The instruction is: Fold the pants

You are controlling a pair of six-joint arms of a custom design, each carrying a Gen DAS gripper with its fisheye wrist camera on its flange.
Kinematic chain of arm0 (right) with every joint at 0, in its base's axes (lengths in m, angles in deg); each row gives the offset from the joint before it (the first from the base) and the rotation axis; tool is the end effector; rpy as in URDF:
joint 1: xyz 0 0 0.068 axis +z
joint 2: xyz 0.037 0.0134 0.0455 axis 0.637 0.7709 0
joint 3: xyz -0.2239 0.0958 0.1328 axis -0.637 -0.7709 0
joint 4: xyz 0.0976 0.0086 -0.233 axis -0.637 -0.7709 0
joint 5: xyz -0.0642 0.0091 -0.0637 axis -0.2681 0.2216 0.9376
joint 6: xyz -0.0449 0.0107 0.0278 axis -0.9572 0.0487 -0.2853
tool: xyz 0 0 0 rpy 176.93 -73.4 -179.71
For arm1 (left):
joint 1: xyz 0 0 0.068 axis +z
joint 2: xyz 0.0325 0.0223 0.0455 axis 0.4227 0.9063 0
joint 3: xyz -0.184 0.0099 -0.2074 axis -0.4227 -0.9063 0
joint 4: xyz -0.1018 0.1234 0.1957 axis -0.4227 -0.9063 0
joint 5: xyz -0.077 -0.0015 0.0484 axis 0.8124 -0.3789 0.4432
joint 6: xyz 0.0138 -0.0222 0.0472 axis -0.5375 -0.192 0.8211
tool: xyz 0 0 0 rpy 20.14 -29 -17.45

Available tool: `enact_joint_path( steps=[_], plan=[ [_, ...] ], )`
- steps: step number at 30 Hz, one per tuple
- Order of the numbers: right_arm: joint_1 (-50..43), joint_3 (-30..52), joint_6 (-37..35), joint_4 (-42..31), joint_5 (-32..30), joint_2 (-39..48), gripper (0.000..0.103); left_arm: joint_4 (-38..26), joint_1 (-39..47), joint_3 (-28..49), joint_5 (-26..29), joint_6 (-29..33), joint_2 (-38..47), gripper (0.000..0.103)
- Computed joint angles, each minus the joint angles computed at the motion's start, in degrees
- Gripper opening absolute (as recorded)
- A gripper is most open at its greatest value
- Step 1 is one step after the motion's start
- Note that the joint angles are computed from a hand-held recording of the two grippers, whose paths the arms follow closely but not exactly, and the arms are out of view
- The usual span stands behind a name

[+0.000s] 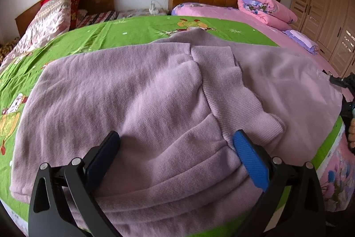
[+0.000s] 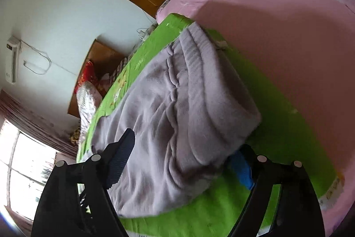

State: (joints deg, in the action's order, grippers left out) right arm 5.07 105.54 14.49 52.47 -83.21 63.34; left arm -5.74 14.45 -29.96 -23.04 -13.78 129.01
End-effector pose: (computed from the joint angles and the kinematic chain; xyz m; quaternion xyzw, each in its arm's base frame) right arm 0.2486 -0.1386 0.1676 0.1916 0.8744 0.3271 0.3028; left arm 0.2401 -0.0451 0.1640 0.0344 0.9342 -0.0578 0.3504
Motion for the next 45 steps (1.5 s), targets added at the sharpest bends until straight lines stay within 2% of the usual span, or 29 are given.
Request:
enact_joint_path(
  steps=[3,6,7,9,10,12,13,16,18,22,27,34,41,43,45],
  plan=[
    [2.1,-2.6,2.5,4.7,2.3,-1.7,0.084,-4.8,-0.4,2.8,2.5,-2.7,-3.0,0.101],
    [3.1,-4.4,5.3,8.0,2.9,-2.8,0.088,-7.8,-5.8,7.3,-3.9,-1.1,-3.5,0.101],
    [3.4,-4.3,5.4,8.3,3.1,-2.7,0.089,-8.6,-8.0,9.8,-7.3,-0.6,-1.7,0.101],
    [3.5,-3.9,5.1,8.5,2.9,-2.3,0.088,-9.9,-9.8,13.8,-9.6,-0.2,3.2,0.101],
    [2.9,-4.1,4.9,8.9,2.6,-2.1,0.083,-10.8,-10.4,16.0,-10.5,-0.3,6.7,0.101],
    [1.8,-5.3,5.6,10.5,2.4,-2.3,0.067,-11.0,-11.1,17.8,-12.3,-0.4,11.2,0.101],
    [1.2,-6.2,5.7,11.2,2.0,-2.5,0.056,-10.1,-11.2,17.5,-11.9,-0.3,13.2,0.101],
    [-0.5,-7.8,4.2,14.0,-0.4,-1.8,0.049,-1.9,-9.8,12.3,-8.8,0.4,13.3,0.102],
    [-0.4,-9.8,5.1,17.5,-0.3,-2.4,0.048,-0.7,-7.9,11.3,-5.6,0.2,13.0,0.102],
    [0.7,-13.5,8.7,24.6,1.5,-3.8,0.046,0.8,-9.0,10.4,-7.7,0.2,12.9,0.102],
    [0.7,-12.7,11.0,24.6,1.2,-3.0,0.046,1.3,-8.6,10.0,-7.0,0.1,12.7,0.102],
    [-1.0,-12.8,15.9,27.1,-2.5,-1.1,0.042,1.4,-8.5,9.3,-6.6,0.0,11.9,0.102],
    [-2.4,-14.9,23.1,33.9,-5.8,0.0,0.038,1.5,-8.4,9.0,-6.3,0.0,11.5,0.102],
    [-2.1,-15.7,25.4,36.2,-6.1,-1.4,0.037,2.3,-7.2,7.0,-4.0,0.0,8.5,0.101],
    [-0.3,-16.0,25.9,36.5,-4.7,-5.9,0.036,4.4,-3.6,2.6,2.7,-0.9,1.5,0.101]
  ],
)
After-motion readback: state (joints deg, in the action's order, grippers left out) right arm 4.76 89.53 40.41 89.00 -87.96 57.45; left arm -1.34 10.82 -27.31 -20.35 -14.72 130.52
